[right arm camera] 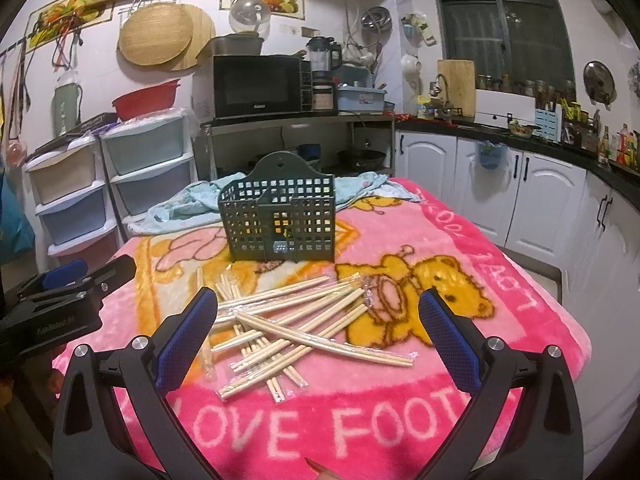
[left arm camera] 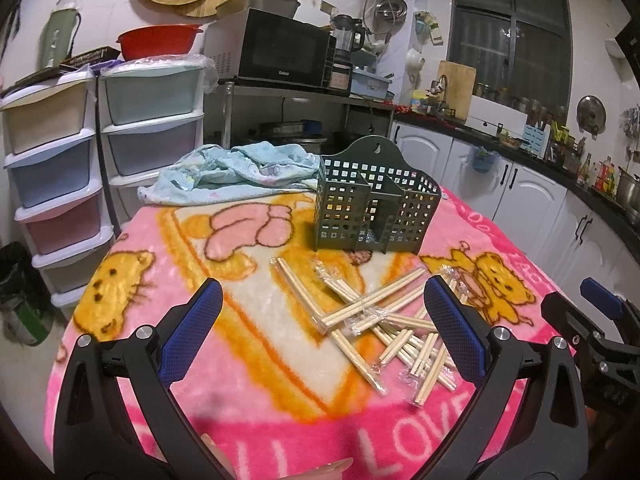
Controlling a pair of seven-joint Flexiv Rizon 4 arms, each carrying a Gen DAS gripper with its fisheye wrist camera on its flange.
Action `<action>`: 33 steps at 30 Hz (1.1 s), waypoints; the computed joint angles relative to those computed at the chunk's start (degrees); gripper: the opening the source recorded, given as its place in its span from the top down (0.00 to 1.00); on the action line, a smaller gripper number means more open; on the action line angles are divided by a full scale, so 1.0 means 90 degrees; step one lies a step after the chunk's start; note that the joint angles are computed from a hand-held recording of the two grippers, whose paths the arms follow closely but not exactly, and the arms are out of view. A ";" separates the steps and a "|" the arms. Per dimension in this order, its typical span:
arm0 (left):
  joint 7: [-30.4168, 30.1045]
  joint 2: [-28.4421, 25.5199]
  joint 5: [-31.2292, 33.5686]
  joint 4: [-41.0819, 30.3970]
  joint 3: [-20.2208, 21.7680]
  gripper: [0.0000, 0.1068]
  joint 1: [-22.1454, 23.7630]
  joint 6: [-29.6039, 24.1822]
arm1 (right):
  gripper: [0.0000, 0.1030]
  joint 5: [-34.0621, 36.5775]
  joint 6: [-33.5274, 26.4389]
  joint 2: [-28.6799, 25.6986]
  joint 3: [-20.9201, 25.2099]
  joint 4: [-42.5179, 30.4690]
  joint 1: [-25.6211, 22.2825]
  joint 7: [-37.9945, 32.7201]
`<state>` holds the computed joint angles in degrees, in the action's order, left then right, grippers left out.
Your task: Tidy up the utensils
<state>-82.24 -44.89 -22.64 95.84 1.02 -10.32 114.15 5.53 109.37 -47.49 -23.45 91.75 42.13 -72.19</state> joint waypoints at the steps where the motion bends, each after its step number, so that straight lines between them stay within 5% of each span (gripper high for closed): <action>1: -0.0005 0.0018 -0.0032 -0.0006 0.0013 0.13 -0.0006 -0.0045 | 0.05 -0.0048 -0.0024 -0.0002 0.0034 -0.0021 -0.0022 -0.0021; 19: -0.0649 -0.0124 0.0812 -0.0337 -0.0968 0.13 0.1285 -0.0754 | 0.05 -0.1442 -0.1191 -0.0011 0.0984 -0.0640 -0.1192 0.0944; 33: -0.0316 -0.0745 0.0584 -0.1897 -0.0677 0.14 0.1163 -0.2938 | 0.07 -0.2469 -0.2496 -0.0392 0.2832 -0.1685 -0.2748 0.0658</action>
<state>-85.08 -51.60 -17.38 78.76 -5.07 0.14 87.70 -16.70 86.90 -51.02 2.04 76.59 17.40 -66.26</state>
